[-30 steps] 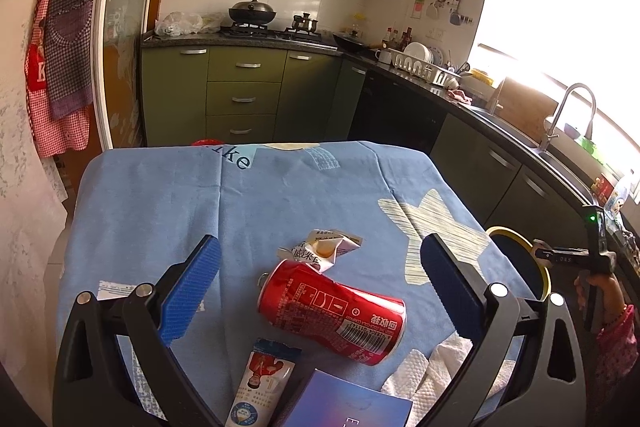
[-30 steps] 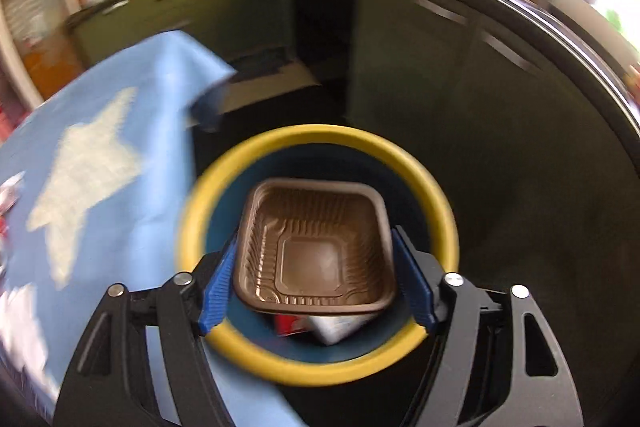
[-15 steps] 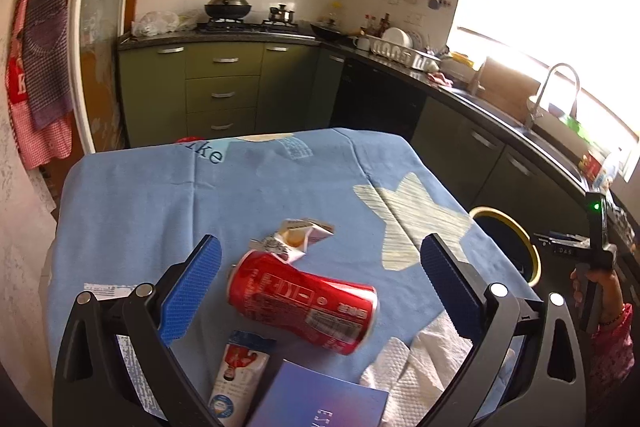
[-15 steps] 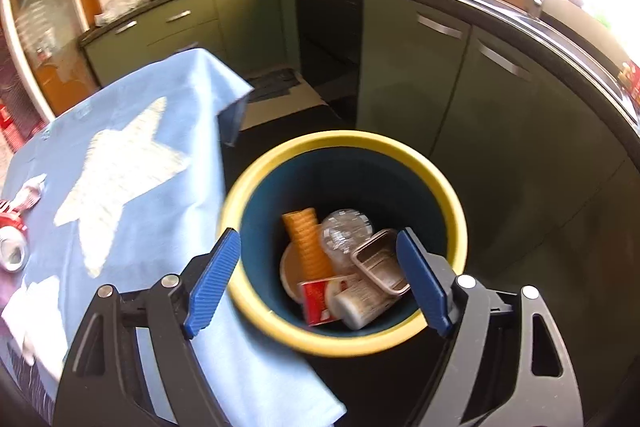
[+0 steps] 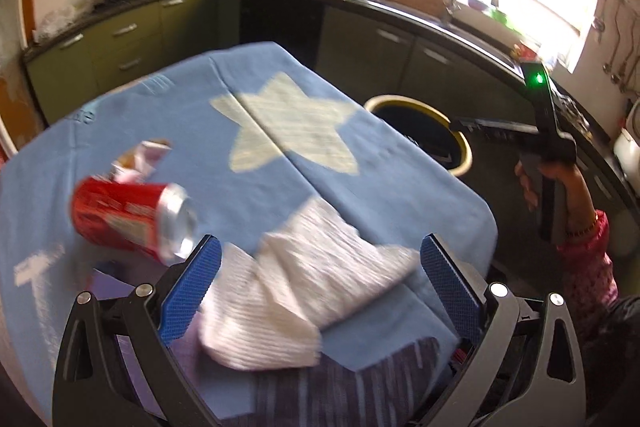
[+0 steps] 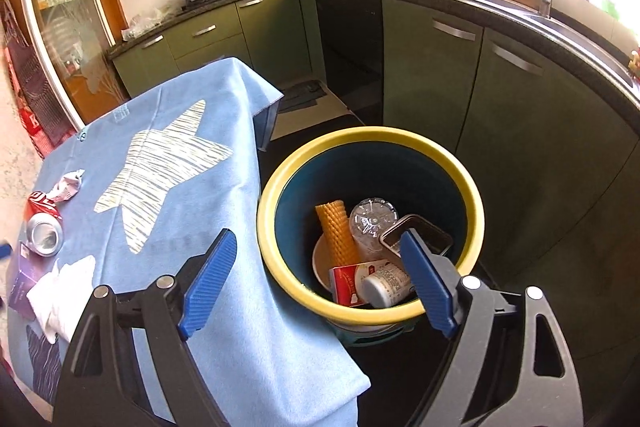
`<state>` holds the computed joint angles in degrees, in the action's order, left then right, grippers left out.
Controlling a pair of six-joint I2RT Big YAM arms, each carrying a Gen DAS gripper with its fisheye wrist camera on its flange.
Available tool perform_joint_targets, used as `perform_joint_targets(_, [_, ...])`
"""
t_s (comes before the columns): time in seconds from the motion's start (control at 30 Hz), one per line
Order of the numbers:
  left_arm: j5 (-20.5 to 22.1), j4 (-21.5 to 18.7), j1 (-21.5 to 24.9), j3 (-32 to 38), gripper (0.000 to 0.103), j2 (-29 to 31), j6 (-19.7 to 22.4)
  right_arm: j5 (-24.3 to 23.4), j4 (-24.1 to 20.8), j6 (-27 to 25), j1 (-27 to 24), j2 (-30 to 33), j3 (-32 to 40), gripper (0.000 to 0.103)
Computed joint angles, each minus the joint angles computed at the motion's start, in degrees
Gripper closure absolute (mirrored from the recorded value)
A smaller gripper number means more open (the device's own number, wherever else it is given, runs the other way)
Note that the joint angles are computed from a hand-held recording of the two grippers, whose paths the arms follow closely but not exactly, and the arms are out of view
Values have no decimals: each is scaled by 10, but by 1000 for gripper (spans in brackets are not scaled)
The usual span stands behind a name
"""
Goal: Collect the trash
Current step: 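Move the left gripper down onto the white paper towel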
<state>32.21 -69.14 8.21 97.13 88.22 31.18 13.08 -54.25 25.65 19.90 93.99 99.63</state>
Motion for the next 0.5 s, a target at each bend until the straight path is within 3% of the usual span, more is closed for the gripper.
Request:
perform_joint_targets(0.13, [-30,19,-27,-41,5,-13,-12,-17,19,1,-4,-12,-24,24])
perform_joint_targets(0.37, [-105,50,-41,-43,5,10,-89,-42,46,5,-10,-30,-59,23])
perform_joint_targets(0.5, [-149,64,-49,-51,5,12,-94,-55,60,10,-16,-35,-74,23])
